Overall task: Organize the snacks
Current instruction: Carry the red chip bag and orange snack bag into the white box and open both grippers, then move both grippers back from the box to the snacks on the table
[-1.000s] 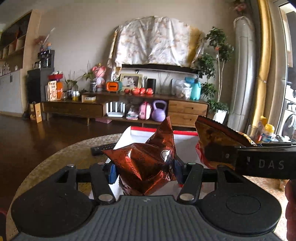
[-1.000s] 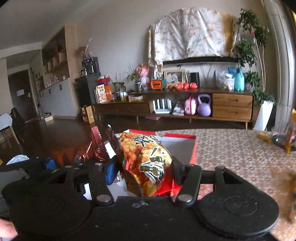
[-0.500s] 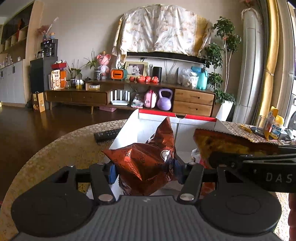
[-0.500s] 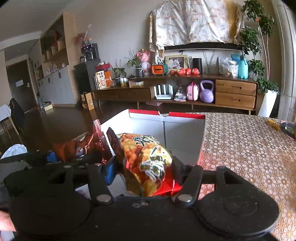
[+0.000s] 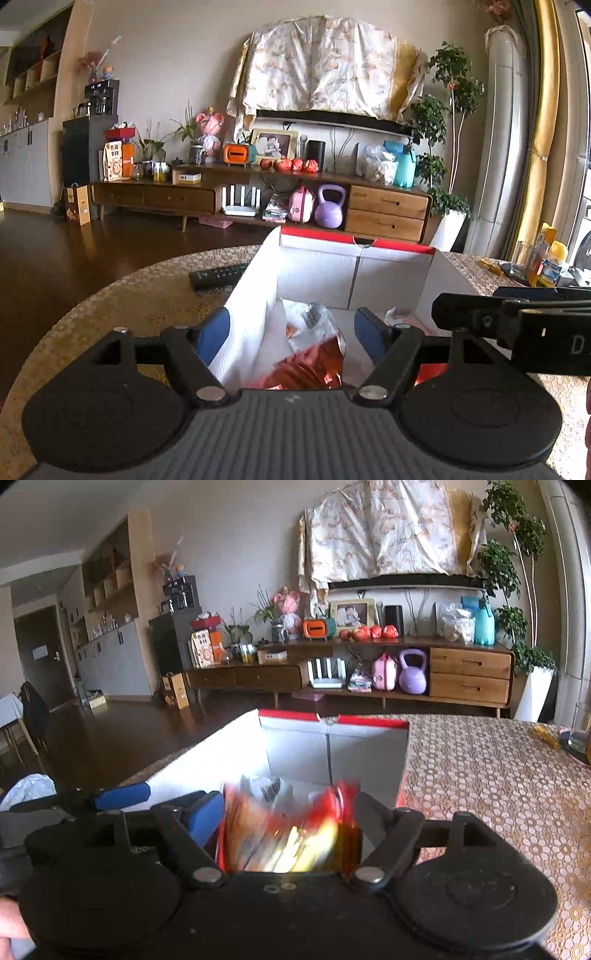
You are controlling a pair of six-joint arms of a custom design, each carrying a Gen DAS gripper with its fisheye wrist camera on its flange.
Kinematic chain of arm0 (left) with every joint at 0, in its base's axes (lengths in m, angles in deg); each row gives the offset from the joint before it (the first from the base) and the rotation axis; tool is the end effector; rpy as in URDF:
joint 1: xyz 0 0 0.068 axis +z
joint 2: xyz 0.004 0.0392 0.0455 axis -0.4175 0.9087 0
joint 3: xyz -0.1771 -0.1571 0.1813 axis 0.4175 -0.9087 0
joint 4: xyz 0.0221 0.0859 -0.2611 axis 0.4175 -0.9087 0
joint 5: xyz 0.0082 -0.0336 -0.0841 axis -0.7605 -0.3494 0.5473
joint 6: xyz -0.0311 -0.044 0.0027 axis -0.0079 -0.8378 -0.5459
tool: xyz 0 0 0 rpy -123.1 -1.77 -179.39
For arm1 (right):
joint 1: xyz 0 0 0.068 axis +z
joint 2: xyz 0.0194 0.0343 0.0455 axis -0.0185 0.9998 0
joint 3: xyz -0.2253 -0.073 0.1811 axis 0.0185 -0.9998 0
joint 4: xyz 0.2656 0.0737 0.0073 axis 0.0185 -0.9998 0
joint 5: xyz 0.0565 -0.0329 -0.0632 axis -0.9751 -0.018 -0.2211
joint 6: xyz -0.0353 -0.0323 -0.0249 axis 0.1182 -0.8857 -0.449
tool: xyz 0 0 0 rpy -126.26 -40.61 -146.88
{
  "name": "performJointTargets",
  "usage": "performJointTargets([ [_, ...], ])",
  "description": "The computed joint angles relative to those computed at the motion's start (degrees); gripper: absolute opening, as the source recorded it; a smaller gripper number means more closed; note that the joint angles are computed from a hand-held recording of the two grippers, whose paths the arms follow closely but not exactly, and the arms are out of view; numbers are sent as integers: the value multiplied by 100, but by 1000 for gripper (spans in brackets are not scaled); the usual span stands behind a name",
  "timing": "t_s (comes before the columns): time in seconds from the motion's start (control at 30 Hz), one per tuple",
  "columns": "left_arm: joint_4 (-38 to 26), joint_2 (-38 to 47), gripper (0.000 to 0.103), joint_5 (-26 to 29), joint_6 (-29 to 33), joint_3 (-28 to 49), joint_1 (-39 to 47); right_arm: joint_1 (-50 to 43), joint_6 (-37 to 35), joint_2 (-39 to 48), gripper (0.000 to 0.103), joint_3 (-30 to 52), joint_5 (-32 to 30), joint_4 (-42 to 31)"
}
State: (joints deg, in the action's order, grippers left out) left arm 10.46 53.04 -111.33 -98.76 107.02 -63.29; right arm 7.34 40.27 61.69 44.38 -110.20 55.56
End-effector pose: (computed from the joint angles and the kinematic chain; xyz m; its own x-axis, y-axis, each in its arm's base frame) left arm 0.2696 -0.1750 0.2177 -0.2763 -0.2994 -0.9132 -0.6116 0.7878 -0.0733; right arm 0.3971 0.0851 0.2648 -0.3448 -0.2930 -0.8918 -0.8441 0.5123 0.1581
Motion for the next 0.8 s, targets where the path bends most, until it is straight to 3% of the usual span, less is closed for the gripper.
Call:
performJointTargets([
  [0.27,-205,-81,74,-181,19,178,-161,-214,120,-137,80,-23,-147,35],
  [0.57,-1058,199,74,-412,-503,776,-551,-621,75,-233,82,-98,-376,-128],
  [0.67,-1394,412,82,-486,-795,1071,-726,-823,130,-308,84,-161,-470,-124],
  [0.8,-1641,690,83,-547,-994,1446,-928,-1111,198,-407,86,-275,-591,-55],
])
